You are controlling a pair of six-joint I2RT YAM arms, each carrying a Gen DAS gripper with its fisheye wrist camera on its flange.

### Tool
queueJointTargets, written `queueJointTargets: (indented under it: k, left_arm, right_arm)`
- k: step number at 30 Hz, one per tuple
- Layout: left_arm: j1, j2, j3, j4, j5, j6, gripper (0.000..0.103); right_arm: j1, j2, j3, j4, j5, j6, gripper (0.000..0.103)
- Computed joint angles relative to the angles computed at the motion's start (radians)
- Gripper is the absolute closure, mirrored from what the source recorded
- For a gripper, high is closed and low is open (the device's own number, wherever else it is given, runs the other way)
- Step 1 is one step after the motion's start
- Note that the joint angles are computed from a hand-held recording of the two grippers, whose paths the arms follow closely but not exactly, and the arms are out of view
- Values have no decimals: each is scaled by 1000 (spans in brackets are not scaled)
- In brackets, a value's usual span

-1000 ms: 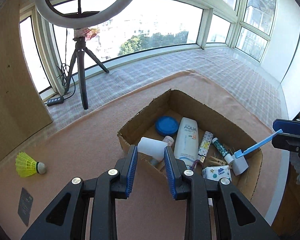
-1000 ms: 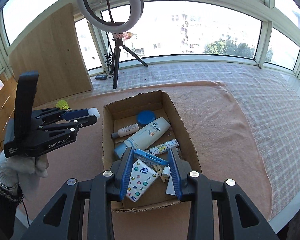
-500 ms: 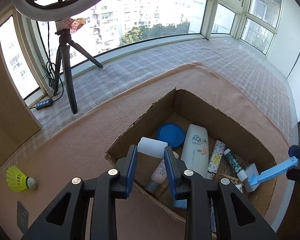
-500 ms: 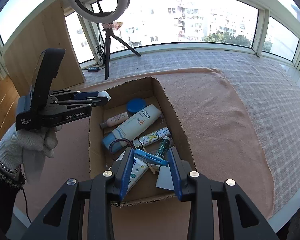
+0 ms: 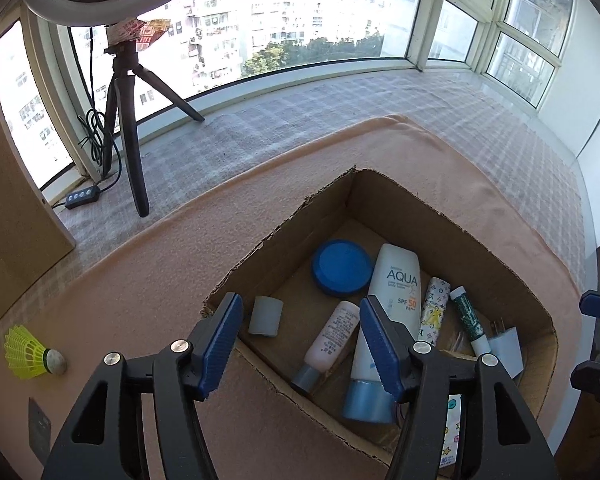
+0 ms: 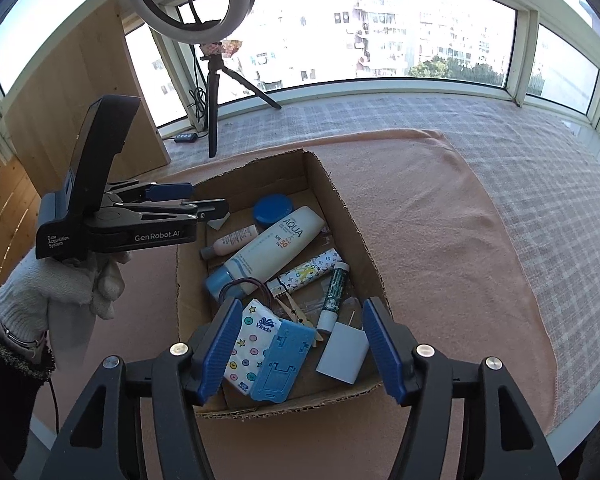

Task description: Organize objects

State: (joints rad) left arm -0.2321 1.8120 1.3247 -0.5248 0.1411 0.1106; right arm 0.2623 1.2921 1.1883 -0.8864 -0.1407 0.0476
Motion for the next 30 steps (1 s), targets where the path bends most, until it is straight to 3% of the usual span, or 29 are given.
queueJointTargets:
  k: [9,19,30]
  left_arm:
    - [17,-58,-33,-25,11,8,33]
    - [81,-271,-169,-85,52,37,27]
    - [326,-578,-310,-250,147,170,22]
  right_arm:
    - [17,10,3,5,14,22,42]
    - [81,-9,-1,10,47,82,38]
    - [294,-18,17,12,141,216,37]
